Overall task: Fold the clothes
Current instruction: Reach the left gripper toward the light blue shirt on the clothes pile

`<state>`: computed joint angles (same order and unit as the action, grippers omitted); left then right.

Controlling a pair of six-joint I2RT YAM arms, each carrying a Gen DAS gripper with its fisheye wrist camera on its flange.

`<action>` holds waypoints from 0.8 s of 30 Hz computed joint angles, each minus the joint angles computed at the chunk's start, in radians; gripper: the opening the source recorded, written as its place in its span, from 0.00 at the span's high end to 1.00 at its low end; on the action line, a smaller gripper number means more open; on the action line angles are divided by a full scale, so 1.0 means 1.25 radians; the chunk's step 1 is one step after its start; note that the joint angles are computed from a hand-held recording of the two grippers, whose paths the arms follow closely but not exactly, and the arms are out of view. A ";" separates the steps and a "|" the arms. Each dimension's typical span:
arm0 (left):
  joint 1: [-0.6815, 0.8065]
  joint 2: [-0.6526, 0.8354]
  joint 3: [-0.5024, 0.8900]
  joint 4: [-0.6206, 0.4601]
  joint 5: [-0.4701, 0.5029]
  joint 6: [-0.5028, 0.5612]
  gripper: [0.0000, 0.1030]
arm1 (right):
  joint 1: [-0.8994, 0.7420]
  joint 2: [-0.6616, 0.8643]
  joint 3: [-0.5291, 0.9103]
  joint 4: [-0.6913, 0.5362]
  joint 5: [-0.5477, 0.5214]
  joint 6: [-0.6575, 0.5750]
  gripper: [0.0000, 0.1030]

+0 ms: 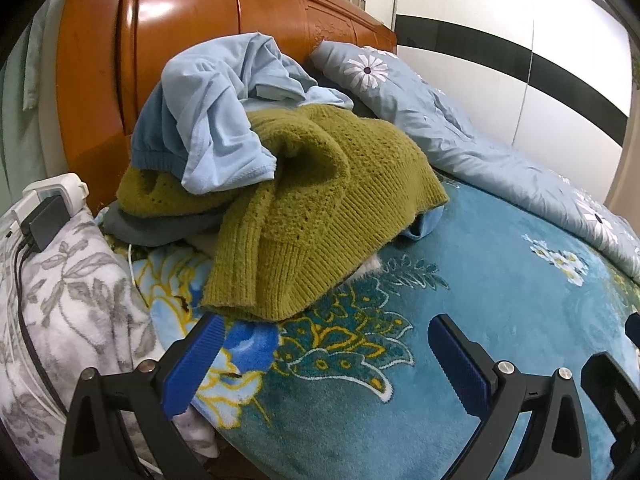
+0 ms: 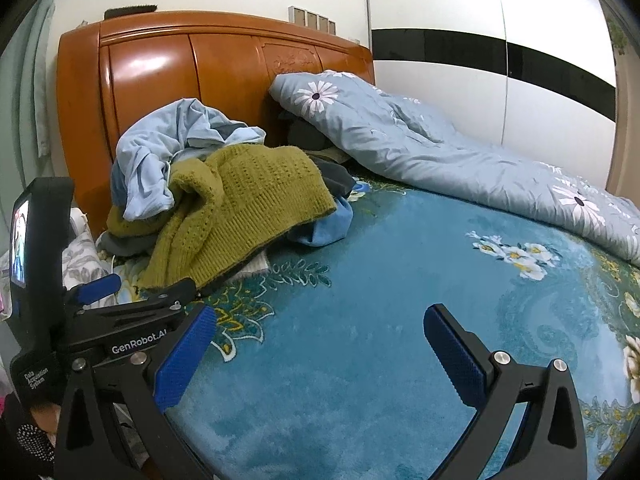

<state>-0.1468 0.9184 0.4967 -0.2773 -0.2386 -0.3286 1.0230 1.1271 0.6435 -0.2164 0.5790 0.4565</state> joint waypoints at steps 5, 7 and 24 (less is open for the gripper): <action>0.025 0.008 0.000 0.005 0.022 -0.009 0.00 | 0.001 0.016 0.001 0.003 -0.008 -0.004 0.00; 0.027 0.016 0.000 0.007 0.023 -0.011 0.00 | -0.002 0.023 0.001 0.006 -0.014 -0.005 0.00; 0.087 0.086 0.023 0.088 0.007 0.079 0.00 | -0.075 0.096 -0.021 0.061 -0.097 -0.034 0.00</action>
